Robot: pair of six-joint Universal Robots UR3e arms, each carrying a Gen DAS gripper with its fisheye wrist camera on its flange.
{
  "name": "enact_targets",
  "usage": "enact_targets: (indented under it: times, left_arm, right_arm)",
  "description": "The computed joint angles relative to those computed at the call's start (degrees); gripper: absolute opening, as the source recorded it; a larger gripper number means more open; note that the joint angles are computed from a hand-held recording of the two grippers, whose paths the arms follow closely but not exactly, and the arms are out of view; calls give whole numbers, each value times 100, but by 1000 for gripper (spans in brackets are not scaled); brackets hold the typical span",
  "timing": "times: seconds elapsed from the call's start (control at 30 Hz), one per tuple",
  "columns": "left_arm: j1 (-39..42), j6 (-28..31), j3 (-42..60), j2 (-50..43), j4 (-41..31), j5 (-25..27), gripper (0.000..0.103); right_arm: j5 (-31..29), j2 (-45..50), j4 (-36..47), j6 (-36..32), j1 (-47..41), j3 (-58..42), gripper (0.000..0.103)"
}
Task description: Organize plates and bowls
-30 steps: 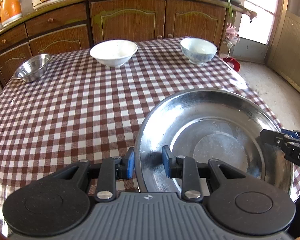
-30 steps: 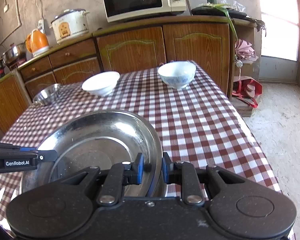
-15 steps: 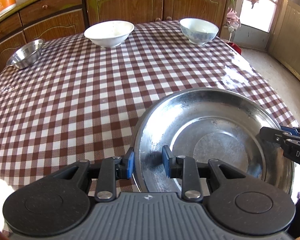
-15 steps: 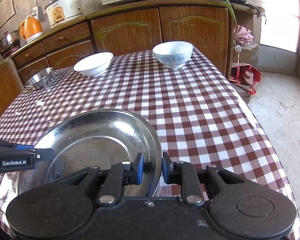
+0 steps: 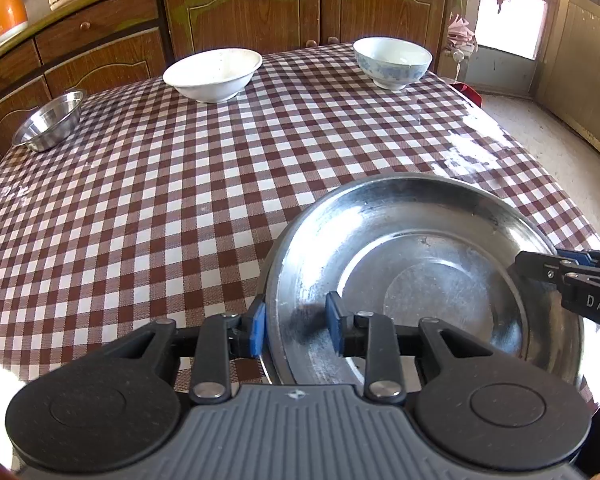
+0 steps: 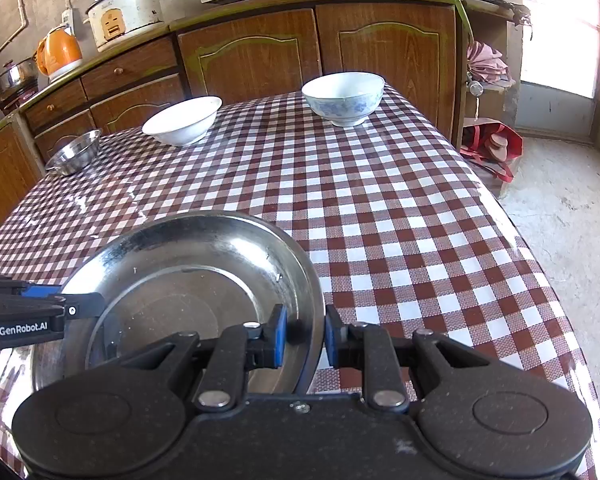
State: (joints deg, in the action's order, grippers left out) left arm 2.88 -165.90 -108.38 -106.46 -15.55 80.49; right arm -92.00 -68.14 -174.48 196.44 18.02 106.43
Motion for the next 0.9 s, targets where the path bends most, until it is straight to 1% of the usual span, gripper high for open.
enact_targets:
  times: [0.33, 0.4, 0.53, 0.57, 0.6, 0.67, 0.7, 0.73, 0.83, 0.9]
  left_arm:
    - [56, -94, 74, -17, -97, -76, 36]
    - [45, -107, 68, -16, -81, -58, 37]
    - [29, -170, 84, -33, -55, 30, 39]
    - [37, -192, 82, -26, -57, 37, 40]
    - [58, -206, 76, -17, -57, 13, 40]
    - [79, -239, 67, 6, -42, 14, 40]
    - [92, -244, 56, 18, -28, 7, 42]
    - [107, -258, 47, 37, -27, -6, 42]
    - [142, -305, 11, 93, -11, -28, 48]
    - [180, -322, -22, 136, -4, -82, 56]
  right_arm:
    - [17, 124, -8, 38, 2, -110, 26]
    - [33, 133, -8, 37, 2, -119, 29]
    - [18, 140, -115, -27, 21, -98, 31]
    - [16, 137, -136, -32, 20, -90, 36]
    - [2, 130, -144, -27, 20, -82, 39]
    - [-22, 99, -188, -13, 6, -43, 42]
    - [-31, 74, -215, 0, -6, -14, 46]
    - [-33, 46, -241, 14, -19, 19, 48]
    - [9, -75, -338, 46, -99, 160, 54]
    - [79, -164, -383, 34, -169, 265, 62]
